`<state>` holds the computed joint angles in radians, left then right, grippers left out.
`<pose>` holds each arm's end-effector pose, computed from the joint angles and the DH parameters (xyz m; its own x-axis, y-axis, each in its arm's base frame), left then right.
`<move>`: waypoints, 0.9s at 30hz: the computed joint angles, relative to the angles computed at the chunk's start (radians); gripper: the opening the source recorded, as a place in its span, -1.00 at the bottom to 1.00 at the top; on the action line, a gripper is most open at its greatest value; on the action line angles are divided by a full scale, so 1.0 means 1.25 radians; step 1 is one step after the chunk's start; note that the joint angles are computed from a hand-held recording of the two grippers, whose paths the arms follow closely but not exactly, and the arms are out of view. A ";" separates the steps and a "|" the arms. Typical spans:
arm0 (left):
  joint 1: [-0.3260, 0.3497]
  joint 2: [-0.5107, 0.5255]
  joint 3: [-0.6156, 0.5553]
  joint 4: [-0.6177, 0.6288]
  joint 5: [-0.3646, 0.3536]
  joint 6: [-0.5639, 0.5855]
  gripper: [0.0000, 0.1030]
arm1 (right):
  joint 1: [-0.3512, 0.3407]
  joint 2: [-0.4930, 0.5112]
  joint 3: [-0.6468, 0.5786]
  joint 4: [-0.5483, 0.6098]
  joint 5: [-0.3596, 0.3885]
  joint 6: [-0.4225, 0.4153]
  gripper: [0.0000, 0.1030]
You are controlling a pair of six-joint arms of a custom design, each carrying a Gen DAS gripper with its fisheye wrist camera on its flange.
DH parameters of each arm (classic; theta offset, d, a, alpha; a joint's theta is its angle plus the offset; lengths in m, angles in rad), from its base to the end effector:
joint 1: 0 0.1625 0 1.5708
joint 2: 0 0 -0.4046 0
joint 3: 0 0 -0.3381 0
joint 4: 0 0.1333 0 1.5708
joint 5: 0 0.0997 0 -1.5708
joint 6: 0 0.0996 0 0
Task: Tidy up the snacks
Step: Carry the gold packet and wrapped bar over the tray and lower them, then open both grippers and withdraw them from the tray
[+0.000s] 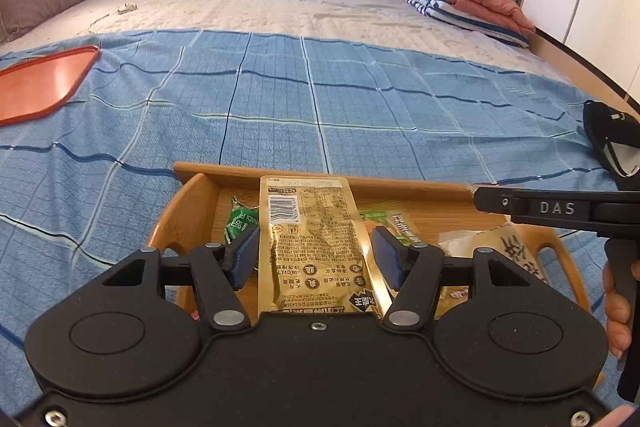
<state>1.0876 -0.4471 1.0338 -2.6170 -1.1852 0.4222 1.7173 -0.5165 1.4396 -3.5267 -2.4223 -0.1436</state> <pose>-0.2096 -0.7671 0.1118 -0.6485 0.5832 -0.4892 0.7478 0.6081 -0.2664 0.1546 -0.6476 0.1447 -0.7277 0.4648 0.5044 -0.1808 0.5794 -0.7947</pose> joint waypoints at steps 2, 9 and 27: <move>0.006 0.014 -0.016 0.002 -0.008 0.004 0.14 | -0.008 0.012 -0.019 0.008 -0.002 -0.004 0.24; 0.014 0.050 -0.058 0.016 -0.009 0.019 0.15 | -0.029 0.031 -0.041 0.028 0.011 0.002 0.25; 0.004 0.033 -0.021 -0.027 0.021 0.034 0.46 | -0.030 0.019 -0.008 0.018 0.057 0.008 0.72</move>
